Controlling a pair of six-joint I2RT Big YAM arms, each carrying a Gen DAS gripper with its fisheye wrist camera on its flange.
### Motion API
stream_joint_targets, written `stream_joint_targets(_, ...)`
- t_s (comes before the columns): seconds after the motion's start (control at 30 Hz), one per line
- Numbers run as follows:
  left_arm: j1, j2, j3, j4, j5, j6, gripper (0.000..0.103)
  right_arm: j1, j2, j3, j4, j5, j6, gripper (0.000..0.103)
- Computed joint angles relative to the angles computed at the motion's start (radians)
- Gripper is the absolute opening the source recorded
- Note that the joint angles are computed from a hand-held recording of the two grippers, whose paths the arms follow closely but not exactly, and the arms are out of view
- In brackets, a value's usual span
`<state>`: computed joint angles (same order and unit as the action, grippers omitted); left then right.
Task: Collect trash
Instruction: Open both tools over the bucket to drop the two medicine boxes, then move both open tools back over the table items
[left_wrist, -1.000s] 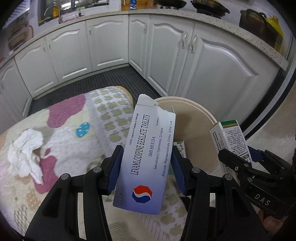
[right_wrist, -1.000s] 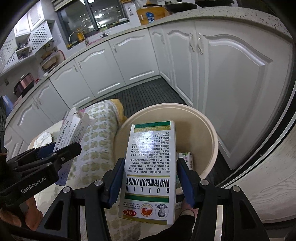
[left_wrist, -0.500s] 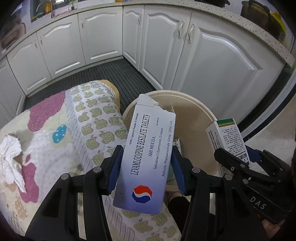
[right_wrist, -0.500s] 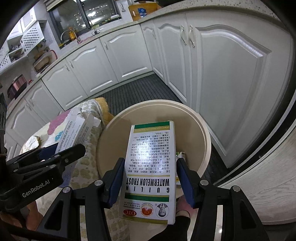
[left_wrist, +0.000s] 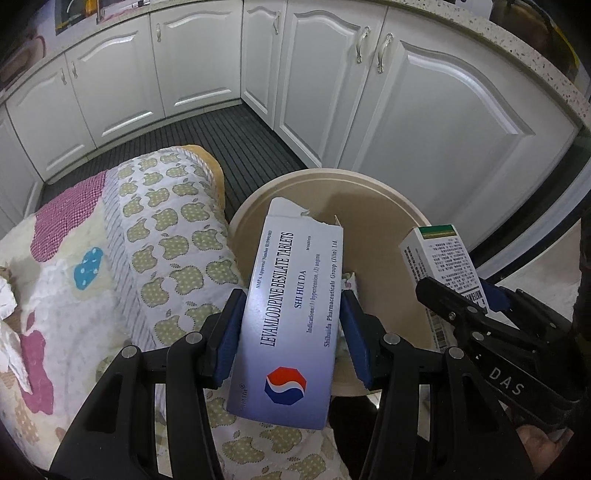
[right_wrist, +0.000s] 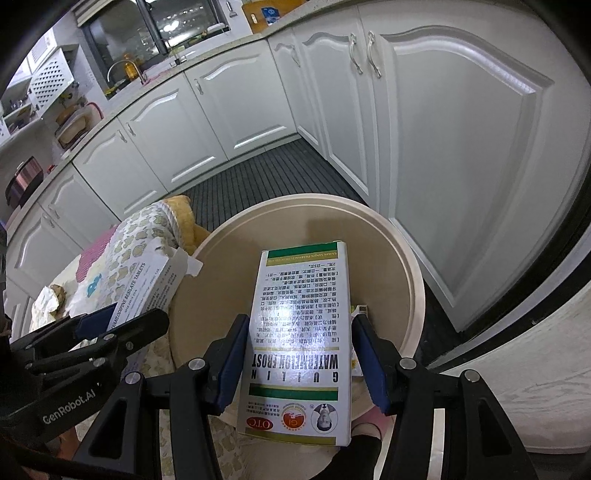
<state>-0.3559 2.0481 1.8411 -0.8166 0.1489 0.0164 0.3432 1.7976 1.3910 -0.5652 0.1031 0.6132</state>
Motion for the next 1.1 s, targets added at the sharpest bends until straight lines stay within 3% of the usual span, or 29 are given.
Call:
stream_joint_targets(0.3,-0.004,0.002,-0.002,0.015,0.000,-0.010,0.051,-0.013,0.013,0.011,-0.002,-0.004,0.009,0.057)
stream_joint_targets(0.5,0.007,-0.007,-0.018,0.033,0.041,-0.037,0.061,-0.012,0.003,0.000,-0.002,-0.004,0.018,0.066)
stream_joint_targets(1.1,0.036,-0.088,-0.115,0.081,0.024,-0.036,0.061,0.029,-0.033,-0.025,-0.017,0.007,0.029,0.067)
